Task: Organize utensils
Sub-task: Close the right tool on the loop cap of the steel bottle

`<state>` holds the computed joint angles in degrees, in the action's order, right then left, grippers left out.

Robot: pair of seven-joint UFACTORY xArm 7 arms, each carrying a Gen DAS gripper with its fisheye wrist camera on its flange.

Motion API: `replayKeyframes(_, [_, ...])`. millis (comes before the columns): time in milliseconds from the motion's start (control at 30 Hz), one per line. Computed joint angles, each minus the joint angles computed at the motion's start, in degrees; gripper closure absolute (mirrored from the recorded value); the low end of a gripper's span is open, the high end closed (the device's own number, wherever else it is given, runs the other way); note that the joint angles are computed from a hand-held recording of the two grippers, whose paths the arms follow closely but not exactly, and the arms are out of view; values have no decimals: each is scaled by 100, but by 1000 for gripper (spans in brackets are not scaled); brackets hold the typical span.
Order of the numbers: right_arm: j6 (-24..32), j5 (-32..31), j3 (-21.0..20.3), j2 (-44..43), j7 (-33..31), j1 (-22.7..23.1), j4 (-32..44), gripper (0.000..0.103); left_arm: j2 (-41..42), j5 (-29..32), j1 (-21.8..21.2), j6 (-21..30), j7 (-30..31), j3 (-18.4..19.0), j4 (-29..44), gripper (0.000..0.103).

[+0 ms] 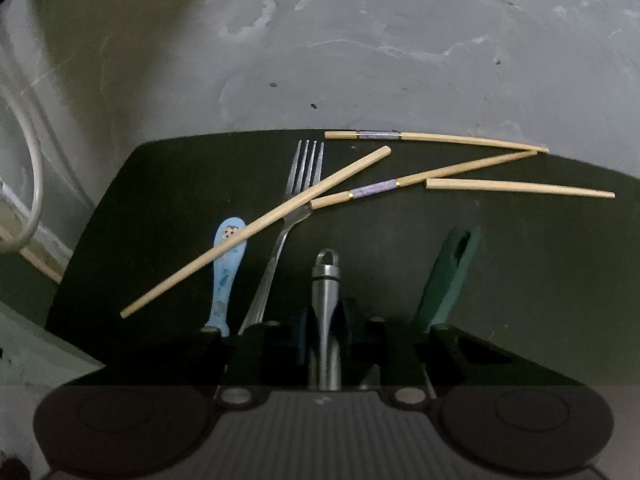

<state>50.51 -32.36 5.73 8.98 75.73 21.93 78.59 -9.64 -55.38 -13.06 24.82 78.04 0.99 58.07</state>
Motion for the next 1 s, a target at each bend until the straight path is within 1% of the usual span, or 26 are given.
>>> replayKeyframes(33, [-132,-28,-20,-58,169,-7,-106,84,2,-33,-2,25,45,16,5,24])
replayKeyframes(133, [-951,21,-62,-426,905,-144,-728,84,21,-131,13,116,164,48,28,24])
replayKeyframes(167, [-1142,-43,-51,-540,1130,-185,-906,84,23,-149,26,149,182,50,34,24])
replayKeyframes(233, [-1497,-372,-2,-768,1549,-263,-1240,84,39,-212,51,216,265,62,53,24])
replayKeyframes(367, [-2038,-1266,195,-1257,2466,-492,-1790,84,69,-283,114,350,379,56,102,24])
replayKeyframes(467, [-2359,-2096,431,-1594,3176,-739,-2088,84,107,-341,161,455,486,51,148,24])
replayKeyframes(567, [-2607,-3005,696,-1936,4057,-1024,-2330,84,136,-397,207,533,589,38,179,24])
replayKeyframes(633, [-2638,-3367,839,-2121,4297,-1151,-2390,84,161,-431,239,592,651,33,208,24])
replayKeyframes(667, [-2633,-3457,891,-2185,4309,-1189,-2403,84,165,-442,258,624,674,31,210,24])
replayKeyframes(800, [-2628,-3727,1030,-2284,4428,-1326,-2419,84,202,-475,318,720,770,14,248,24])
replayKeyframes(1000, [-2518,-3983,1111,-2348,4593,-1352,-2396,84,279,-492,400,853,843,-15,341,24])
